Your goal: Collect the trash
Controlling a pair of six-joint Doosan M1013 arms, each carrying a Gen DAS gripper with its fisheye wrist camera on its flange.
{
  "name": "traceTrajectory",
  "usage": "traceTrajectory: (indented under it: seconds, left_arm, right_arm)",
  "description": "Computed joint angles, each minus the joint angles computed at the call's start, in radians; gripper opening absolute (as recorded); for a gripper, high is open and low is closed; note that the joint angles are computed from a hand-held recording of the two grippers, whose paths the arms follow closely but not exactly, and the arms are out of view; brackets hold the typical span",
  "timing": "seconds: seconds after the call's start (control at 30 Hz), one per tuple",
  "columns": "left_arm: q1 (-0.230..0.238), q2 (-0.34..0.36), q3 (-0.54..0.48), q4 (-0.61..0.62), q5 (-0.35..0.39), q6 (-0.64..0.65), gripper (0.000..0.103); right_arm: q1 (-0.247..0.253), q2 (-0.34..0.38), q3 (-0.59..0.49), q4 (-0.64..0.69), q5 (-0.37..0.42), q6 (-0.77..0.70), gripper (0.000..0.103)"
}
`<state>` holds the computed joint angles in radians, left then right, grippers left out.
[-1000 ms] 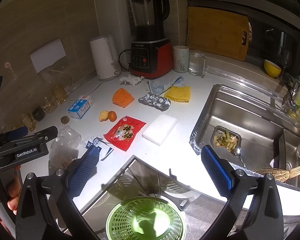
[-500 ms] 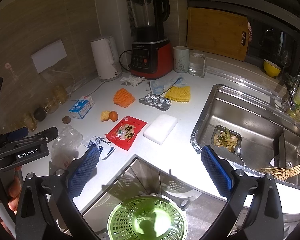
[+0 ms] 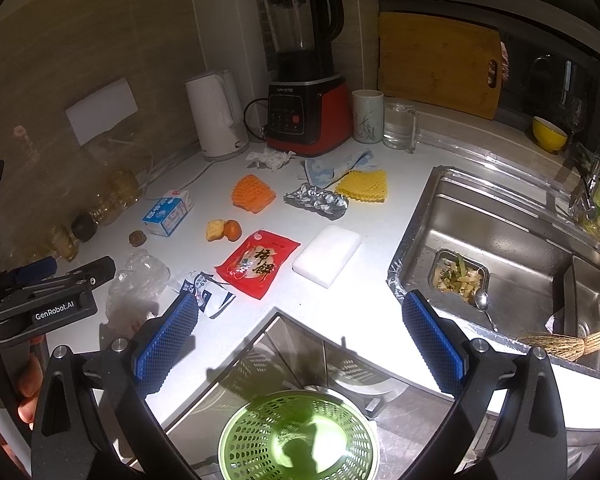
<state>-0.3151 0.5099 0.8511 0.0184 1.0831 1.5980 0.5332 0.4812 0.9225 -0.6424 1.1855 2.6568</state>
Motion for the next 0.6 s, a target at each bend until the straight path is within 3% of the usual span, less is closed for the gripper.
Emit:
traceTrajectory:
  seconds: [0.6]
  left_arm:
    - [-0.021, 0.017, -0.016, 0.042, 0.02, -0.056, 0.096]
  right_arm:
    - [-0.027, -0.021, 0.04, 0.044, -0.04, -0.042, 0.101]
